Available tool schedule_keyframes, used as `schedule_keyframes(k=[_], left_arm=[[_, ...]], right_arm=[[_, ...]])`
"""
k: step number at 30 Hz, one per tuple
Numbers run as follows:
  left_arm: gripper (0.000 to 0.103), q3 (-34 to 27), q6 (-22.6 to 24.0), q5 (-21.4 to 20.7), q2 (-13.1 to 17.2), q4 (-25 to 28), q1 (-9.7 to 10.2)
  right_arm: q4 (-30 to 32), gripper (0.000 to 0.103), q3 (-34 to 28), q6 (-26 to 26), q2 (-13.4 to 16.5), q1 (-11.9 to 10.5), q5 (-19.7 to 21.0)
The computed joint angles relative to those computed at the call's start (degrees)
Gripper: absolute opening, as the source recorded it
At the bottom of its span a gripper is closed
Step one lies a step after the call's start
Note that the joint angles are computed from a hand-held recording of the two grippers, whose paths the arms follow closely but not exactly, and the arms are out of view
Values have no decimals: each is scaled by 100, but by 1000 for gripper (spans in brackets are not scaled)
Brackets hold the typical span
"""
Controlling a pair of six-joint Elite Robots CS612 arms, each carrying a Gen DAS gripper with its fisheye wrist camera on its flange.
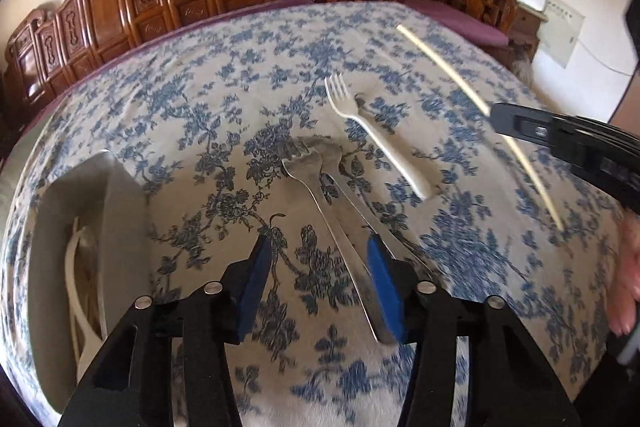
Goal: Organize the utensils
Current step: 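Close the left gripper on the metal fork and lift it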
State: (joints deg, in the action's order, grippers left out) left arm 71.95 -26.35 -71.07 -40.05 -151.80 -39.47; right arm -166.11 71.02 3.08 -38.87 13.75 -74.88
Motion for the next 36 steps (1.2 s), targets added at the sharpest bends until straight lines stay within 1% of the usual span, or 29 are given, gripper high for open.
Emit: schedule_keyframes(k=[2,4,7,9,11,15,19,23,29,36], left_arm=[[44,-178,-101,-100,105,190,40],[39,-333,-198,-140,193,368,71],[36,-467,-326,-250,275,479,107],[33,-549,-311,-118,313,572,86],[28,-564,-312,-79,318,601,70],[10,-575,-290,-42,297,746,62],[7,-421,-436,-87,202,711,110],[6,-189,-485,-121,66,576,147],[6,210,-451,10,-175,318,121],[6,597,-459,193,-480,79,106]], right_arm=[[12,6,-16,32,12,-3,45],[5,6,-13,70,14,-5,58],[-10,6,-3,136,11,-15,104],[-11,6,-7,158,10,-22,137],[-21,6,-6,156,6,-20,158],[33,6,-14,119,6,-8,151],[77,6,-24,73,15,14,176],[95,6,-51,-9,31,57,201],[147,6,-114,-145,64,163,223],[252,6,-127,-465,63,313,230]])
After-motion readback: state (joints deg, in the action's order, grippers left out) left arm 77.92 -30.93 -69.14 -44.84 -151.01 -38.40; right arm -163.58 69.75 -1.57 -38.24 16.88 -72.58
